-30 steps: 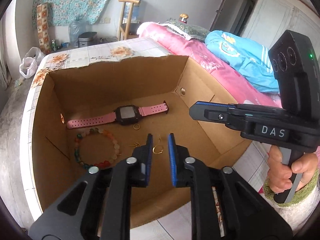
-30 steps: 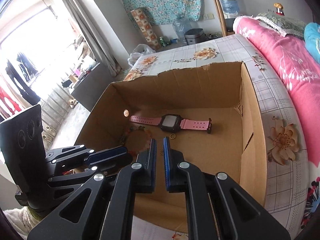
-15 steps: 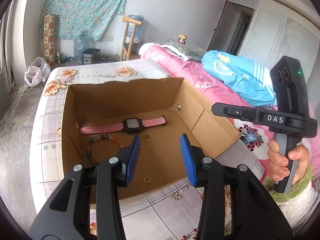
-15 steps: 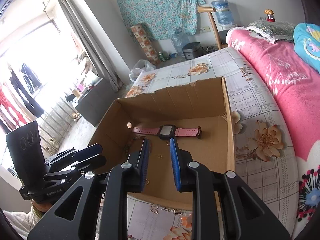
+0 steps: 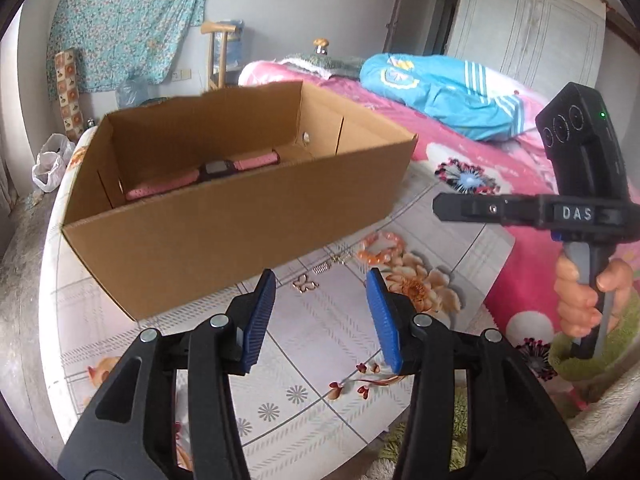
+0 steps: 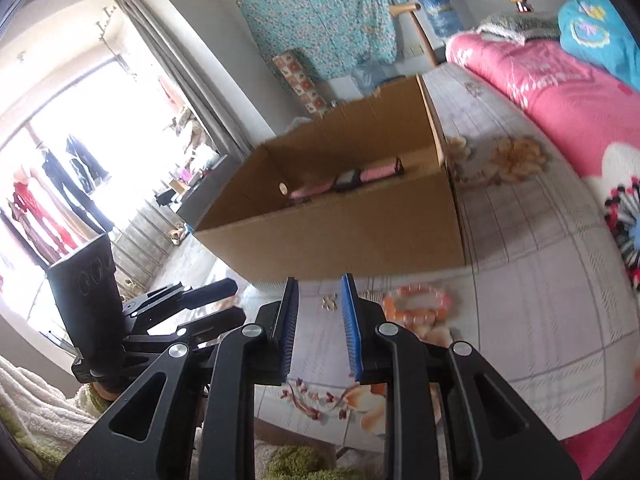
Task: Organize jewelry
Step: 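Move both tools back from the box to the gold butterfly charm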
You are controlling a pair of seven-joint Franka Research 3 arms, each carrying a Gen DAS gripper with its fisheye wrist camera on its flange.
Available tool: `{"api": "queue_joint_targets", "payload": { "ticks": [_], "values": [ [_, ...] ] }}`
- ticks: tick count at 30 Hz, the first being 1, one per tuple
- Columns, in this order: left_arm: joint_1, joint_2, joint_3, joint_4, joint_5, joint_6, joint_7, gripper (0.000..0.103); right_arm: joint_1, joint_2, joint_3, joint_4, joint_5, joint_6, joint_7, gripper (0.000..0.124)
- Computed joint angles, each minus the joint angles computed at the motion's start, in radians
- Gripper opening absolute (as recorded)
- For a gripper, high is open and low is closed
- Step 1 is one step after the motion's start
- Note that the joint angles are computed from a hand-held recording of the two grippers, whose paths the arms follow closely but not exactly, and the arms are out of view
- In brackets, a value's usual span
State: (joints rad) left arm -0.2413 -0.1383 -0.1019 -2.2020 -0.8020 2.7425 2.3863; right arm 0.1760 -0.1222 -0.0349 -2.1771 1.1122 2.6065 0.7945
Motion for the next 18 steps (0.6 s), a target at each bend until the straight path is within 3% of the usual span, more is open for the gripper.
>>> {"api": "queue_joint_targets", "payload": {
  "ticks": [4,10,18],
  "values": [
    [0.011,0.089,-0.055,0.019,0.201,0.093,-0.143,0.045,-0.006,0.043,0.009,-0.009,-0.053,-0.013,0.089,0.022],
    [0.048,0.196,-0.09,0.079,0.5,0.115,-0.36,0.039,-0.021,0.069,0.009,0.011,-0.033,-0.025,0.068,0.022],
    [0.098,0.205,-0.141,0.091,0.409,0.103,-0.229,0.02,-0.033,0.09,0.016,0.024,-0.01,-0.035,0.058,0.022]
  ]
}}
